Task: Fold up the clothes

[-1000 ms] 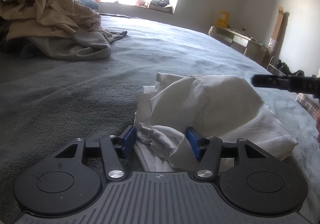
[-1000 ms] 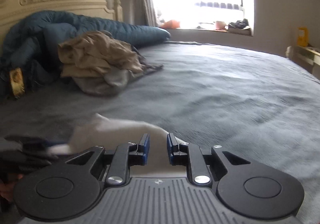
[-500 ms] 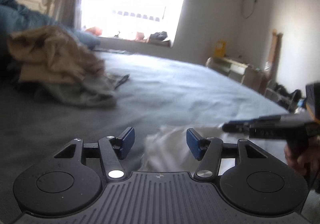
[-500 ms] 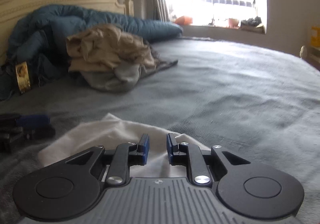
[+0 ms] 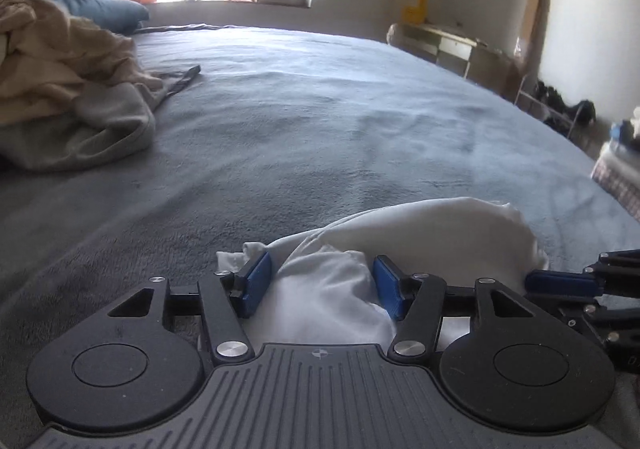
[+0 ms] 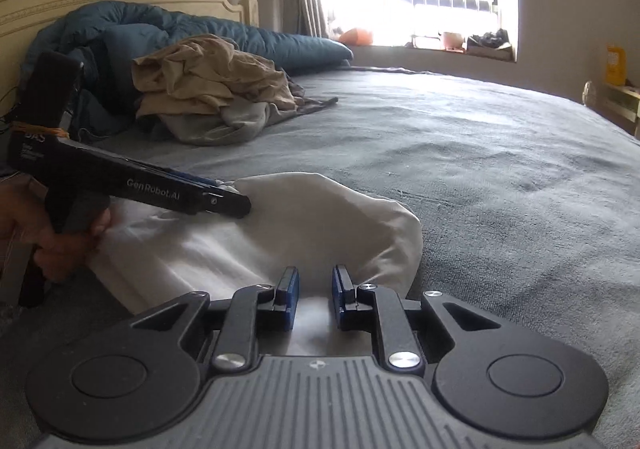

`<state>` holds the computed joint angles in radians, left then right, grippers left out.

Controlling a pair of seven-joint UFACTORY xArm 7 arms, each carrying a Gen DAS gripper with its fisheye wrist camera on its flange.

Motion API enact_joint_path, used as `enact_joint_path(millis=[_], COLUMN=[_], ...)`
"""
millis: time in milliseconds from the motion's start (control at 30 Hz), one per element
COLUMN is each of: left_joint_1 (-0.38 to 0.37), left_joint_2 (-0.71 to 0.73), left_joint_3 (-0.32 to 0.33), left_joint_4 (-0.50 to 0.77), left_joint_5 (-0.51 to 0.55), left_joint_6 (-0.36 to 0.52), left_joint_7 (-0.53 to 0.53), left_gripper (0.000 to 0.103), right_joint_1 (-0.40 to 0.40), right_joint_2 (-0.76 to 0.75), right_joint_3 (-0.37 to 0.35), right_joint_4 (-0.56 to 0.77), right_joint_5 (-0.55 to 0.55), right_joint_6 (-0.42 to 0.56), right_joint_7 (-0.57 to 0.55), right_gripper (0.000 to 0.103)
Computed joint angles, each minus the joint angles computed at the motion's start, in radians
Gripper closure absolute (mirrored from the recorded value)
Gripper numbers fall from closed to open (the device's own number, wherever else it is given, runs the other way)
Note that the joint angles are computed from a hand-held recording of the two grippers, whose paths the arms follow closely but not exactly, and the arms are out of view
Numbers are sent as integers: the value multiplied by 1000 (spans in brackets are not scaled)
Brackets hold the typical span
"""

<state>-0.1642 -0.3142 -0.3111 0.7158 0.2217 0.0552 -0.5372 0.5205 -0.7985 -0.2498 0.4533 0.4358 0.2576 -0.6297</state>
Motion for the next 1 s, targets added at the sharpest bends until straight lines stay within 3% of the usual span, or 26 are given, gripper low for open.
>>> enact_joint_path(millis=[167, 267, 333, 400, 433, 500, 567, 633, 733, 833, 933, 1000], left_joint_1=[44, 58, 36, -4, -28, -39, 8, 62, 67, 89, 48, 30], left_joint_2=[-15, -20, -19, -16, -14, -29, -69, -131, -225, -294, -266, -257], left_joint_3=[-38, -49, -27, 11, 34, 46, 1, -52, -71, -116, -97, -72], left_joint_4=[-22, -32, -42, -47, -46, -47, -55, -79, -133, -167, -167, -188], left_joint_5=[26, 29, 16, -12, -29, -52, -45, -24, -8, 12, -11, -36], left_joint_6=[-31, -50, -68, -77, -77, -68, -54, -56, -85, -36, 69, 36], left_joint_7=[-24, -31, -15, 10, 26, 42, 28, 10, 31, 61, 56, 21], left_gripper=[45, 45, 45, 45, 45, 45, 44, 43, 42, 40, 40, 39], right_joint_1=[74, 147, 144, 203, 197, 119, 40, -6, -93, -149, -203, -217], right_joint_2=[54, 174, 267, 275, 267, 235, 200, 140, 22, -93, -160, -164], right_joint_3=[-60, -146, -165, -239, -241, -174, -107, -91, -32, 20, 91, 135], right_joint_4=[94, 183, 215, 233, 236, 217, 199, 195, 163, 105, 29, -18], right_joint_5=[36, 116, 171, 283, 312, 309, 299, 282, 207, 126, 39, 0], right_joint_6=[-18, -12, -30, -16, -10, -19, -26, 53, 181, 293, 349, 317], right_joint_7=[-43, -66, -60, -99, -98, -66, -31, -9, 16, 10, 21, 32], right_gripper=[85, 85, 85, 86, 85, 84, 81, 81, 81, 81, 81, 81])
